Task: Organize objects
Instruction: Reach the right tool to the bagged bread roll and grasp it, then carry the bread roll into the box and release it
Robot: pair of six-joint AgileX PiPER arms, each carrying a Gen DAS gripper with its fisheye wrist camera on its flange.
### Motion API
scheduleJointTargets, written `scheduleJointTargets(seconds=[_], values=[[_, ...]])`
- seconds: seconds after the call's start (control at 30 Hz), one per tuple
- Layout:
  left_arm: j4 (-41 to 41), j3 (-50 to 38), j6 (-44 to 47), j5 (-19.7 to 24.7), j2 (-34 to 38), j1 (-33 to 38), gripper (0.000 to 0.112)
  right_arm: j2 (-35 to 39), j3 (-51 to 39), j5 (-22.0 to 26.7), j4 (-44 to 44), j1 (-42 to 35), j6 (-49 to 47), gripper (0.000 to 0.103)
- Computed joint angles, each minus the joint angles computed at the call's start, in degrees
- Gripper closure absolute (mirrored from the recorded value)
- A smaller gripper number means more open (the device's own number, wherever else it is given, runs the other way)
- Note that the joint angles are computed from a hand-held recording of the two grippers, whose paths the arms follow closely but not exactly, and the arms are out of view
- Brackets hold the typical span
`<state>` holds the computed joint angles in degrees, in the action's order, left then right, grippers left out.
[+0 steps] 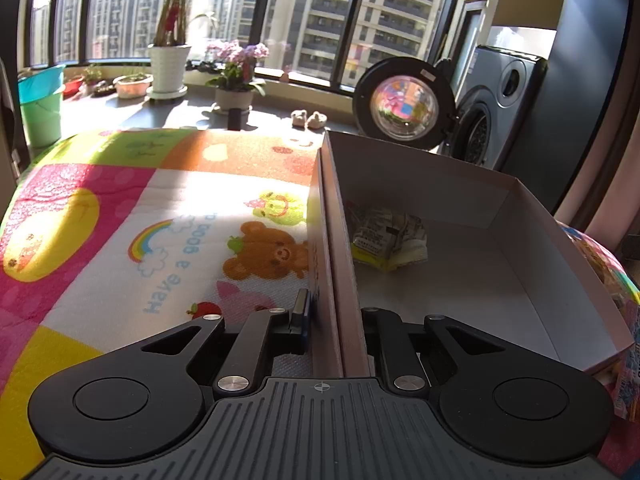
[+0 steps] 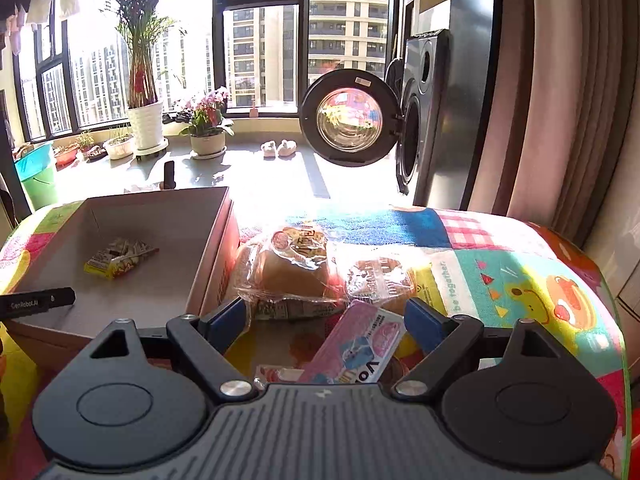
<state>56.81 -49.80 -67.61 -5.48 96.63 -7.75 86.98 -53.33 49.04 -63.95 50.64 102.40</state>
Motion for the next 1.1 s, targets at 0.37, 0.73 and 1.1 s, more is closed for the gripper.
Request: scheduleJointTargets(seconds=[0.37, 0.73, 1.1], values=[[7.1, -0.2, -7.0, -1.0, 0.1, 0.7, 0.096, 15.1, -16.2, -12.1, 16.9, -18.3, -17.9, 0.027], [8.0, -0.1, -7.5, -0.9, -0.1, 0.8, 0.097, -5.5, -4.1, -1.3, 16.6, -0.5, -15.0, 0.052], [7.4, 0.0, -6.9, -1.0, -0.1, 0.7, 0.097, -10.1, -0.7, 10.9, 22.1, 28.0, -2.0, 0.052]])
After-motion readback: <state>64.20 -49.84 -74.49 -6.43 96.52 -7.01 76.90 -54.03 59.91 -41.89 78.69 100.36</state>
